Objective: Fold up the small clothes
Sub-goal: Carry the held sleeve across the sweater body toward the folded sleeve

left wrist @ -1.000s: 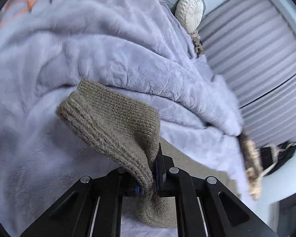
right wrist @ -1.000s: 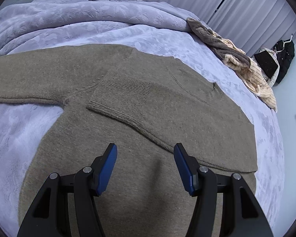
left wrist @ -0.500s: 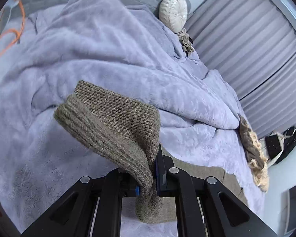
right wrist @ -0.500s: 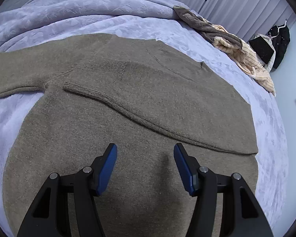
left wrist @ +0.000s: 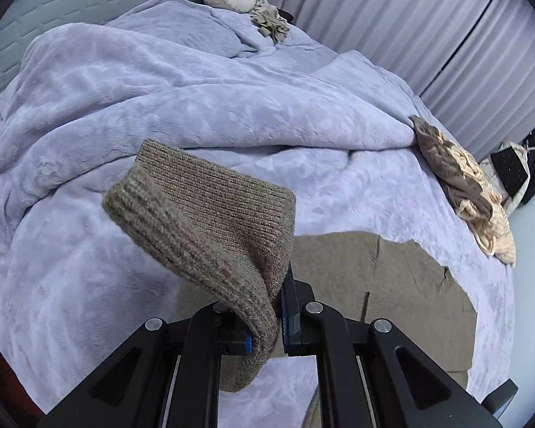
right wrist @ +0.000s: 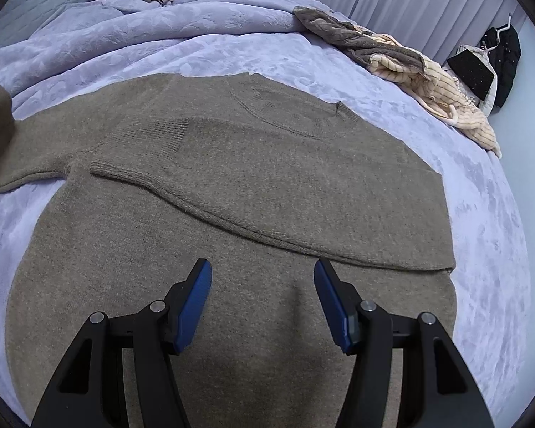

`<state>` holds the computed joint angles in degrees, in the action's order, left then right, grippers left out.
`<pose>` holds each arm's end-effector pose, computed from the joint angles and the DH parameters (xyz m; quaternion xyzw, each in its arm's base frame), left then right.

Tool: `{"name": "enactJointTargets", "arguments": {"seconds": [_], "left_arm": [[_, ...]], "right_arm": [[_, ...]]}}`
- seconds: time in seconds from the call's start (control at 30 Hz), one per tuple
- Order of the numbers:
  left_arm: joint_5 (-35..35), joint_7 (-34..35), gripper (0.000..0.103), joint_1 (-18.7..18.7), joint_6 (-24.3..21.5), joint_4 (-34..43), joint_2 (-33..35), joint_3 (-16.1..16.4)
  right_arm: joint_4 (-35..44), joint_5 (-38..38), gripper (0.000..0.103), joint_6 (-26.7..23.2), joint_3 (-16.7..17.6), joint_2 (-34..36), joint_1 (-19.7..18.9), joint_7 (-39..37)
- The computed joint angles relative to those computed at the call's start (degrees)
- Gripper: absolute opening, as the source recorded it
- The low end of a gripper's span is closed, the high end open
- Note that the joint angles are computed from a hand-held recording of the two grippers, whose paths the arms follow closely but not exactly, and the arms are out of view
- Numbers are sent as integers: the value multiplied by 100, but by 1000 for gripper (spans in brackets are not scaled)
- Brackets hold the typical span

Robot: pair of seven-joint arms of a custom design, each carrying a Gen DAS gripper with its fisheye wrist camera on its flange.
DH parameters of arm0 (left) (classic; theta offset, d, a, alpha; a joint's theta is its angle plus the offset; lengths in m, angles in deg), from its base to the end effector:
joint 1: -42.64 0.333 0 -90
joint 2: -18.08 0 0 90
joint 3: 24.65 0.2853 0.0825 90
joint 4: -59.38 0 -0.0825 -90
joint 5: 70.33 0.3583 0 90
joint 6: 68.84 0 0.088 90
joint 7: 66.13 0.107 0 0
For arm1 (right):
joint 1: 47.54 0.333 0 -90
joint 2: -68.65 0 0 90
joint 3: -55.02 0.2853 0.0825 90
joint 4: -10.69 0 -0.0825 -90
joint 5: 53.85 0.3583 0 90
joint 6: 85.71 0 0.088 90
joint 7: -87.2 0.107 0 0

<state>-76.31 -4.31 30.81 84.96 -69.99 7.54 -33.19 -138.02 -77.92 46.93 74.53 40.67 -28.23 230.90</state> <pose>0.4841 -0.1794 0.4897 -0.7412 0.6002 -0.2882 0.0848 0.3178 0.2435 0.4169 -0.6768 0.6908 -0.2415 0.0803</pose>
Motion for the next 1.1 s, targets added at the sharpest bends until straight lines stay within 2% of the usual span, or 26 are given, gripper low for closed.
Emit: {"name": "enactJointTargets", "arguments": {"seconds": [0.1,0.33,0.63,0.8,1.1], "left_arm": [[353,-314,11,-60,-250,382,252,-239],[820,-873,11,-287,-570,1075,714,-510],[1418,-1391,11,-603,-1033,1867,1245,-712],[1718,-1627,11,-830,-1277,2344,1575,-797],[2134,-1872,11,-1318,-1809,3240,2269,-890]], "right_arm": [[-249,81,64,28,-88,-291,17,-68],[-972,555,64,177,-297,-1094,-87,-427],[-1561,1075,64,316,-241,-1668,-149,-843],[-1756,1200,64,276,-225,-2029,-229,-995],[-2164,1515,64,123,-249,-2701,-145,-1293]]}}
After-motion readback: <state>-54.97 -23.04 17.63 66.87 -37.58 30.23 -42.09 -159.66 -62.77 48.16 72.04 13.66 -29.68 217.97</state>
